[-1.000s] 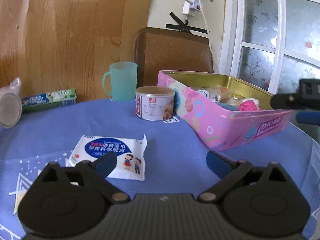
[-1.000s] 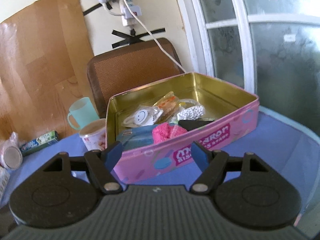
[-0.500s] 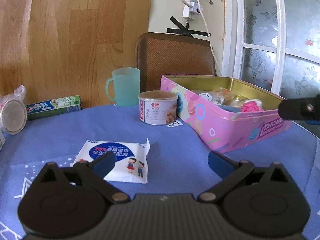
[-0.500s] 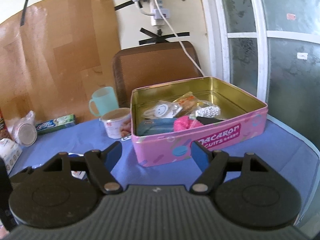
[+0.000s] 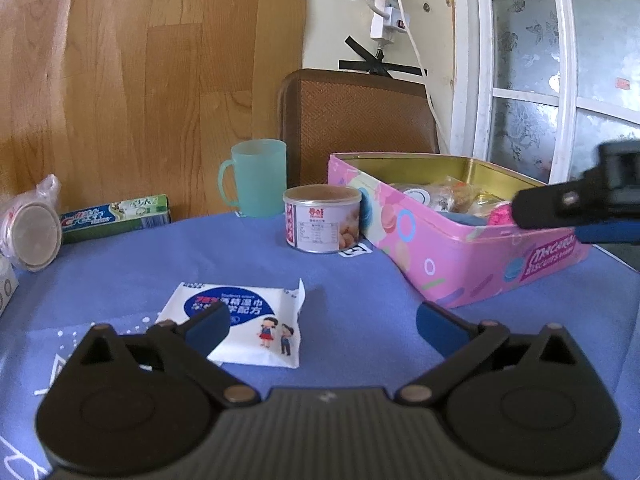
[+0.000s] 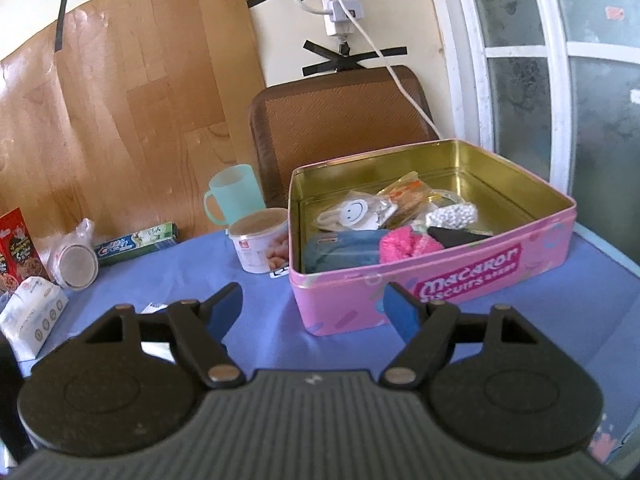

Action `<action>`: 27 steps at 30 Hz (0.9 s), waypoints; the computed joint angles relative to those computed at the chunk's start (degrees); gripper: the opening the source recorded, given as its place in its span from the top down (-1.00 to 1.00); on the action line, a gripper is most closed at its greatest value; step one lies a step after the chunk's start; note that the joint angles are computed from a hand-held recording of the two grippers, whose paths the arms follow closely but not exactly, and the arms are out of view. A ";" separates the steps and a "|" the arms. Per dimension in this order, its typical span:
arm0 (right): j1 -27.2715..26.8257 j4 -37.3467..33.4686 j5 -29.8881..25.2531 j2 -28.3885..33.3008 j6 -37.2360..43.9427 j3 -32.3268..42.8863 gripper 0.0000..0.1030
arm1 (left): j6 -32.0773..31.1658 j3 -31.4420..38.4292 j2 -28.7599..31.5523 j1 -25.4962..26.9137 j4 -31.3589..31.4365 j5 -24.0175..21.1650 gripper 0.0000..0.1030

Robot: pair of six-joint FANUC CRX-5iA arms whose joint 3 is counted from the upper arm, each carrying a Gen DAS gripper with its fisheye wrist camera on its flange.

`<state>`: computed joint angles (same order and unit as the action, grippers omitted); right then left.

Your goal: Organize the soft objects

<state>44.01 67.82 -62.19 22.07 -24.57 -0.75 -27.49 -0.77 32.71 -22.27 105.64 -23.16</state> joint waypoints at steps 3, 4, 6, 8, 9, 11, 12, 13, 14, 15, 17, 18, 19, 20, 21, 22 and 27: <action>-0.51 2.61 0.02 0.86 -0.29 -0.59 -0.55 | 5.39 0.90 0.53 1.26 -5.75 -1.15 -0.99; -0.69 3.74 -0.28 1.24 -0.75 -0.70 -0.56 | 6.48 1.10 0.64 1.52 -6.87 -1.43 -0.99; -1.15 5.69 -0.42 1.56 -1.62 -1.16 -0.57 | 8.51 1.49 0.84 1.91 -9.00 -1.65 -1.00; -1.37 7.42 -0.58 1.86 -2.38 -1.69 -0.58 | 10.13 1.85 1.01 2.22 -10.83 -1.81 -1.00; -1.38 7.83 -0.60 1.92 -2.52 -1.93 -0.59 | 10.28 1.77 0.95 2.17 -10.95 -1.68 -1.00; -1.31 8.20 -0.54 1.93 -3.08 -2.37 -0.59 | 11.15 1.92 1.03 2.38 -11.81 -1.92 -1.00; -1.33 8.27 -0.40 1.84 -3.45 -2.56 -0.59 | 12.40 2.23 1.16 2.62 -13.16 -2.07 -1.00; -1.38 8.22 -0.29 1.76 -3.80 -2.66 -0.59 | 13.71 2.49 1.26 2.87 -14.62 -2.27 -1.00; -1.40 8.09 -0.29 1.74 -4.11 -2.62 -0.59 | 14.11 2.59 1.30 2.99 -15.11 -2.46 -1.00; -1.39 8.13 -0.38 1.64 -4.56 -2.73 -0.59 | 13.62 2.37 1.18 2.83 -14.53 -2.25 -1.00; -1.23 8.39 -0.65 1.61 -4.96 -2.88 -0.60 | 13.18 2.28 1.15 2.81 -14.26 -2.36 -1.00; -1.12 8.61 -0.85 1.62 -5.04 -2.95 -0.60 | 12.99 2.19 1.08 2.76 -14.17 -2.34 -1.00; -0.99 8.76 -1.09 1.64 -5.12 -2.96 -0.60 | 12.55 2.02 0.99 2.68 -13.85 -2.33 -1.00; -0.90 8.87 -1.22 1.62 -5.27 -2.98 -0.60 | 11.99 1.88 0.91 2.62 -13.46 -2.38 -1.00; -0.82 8.85 -1.38 1.65 -5.44 -2.90 -0.61 | 11.21 1.65 0.79 2.51 -12.89 -2.36 -1.00; -0.71 8.60 -1.72 1.83 -5.53 -2.59 -0.61 | 10.65 1.47 0.69 2.38 -12.46 -2.26 -1.00; -0.57 7.38 -2.41 2.37 -5.77 -1.40 -0.61 | 9.68 1.14 0.53 2.28 -11.48 -2.42 -1.00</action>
<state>43.44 75.20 -64.60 24.44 -30.34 -2.15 -17.80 0.38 33.24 -19.99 94.17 -25.58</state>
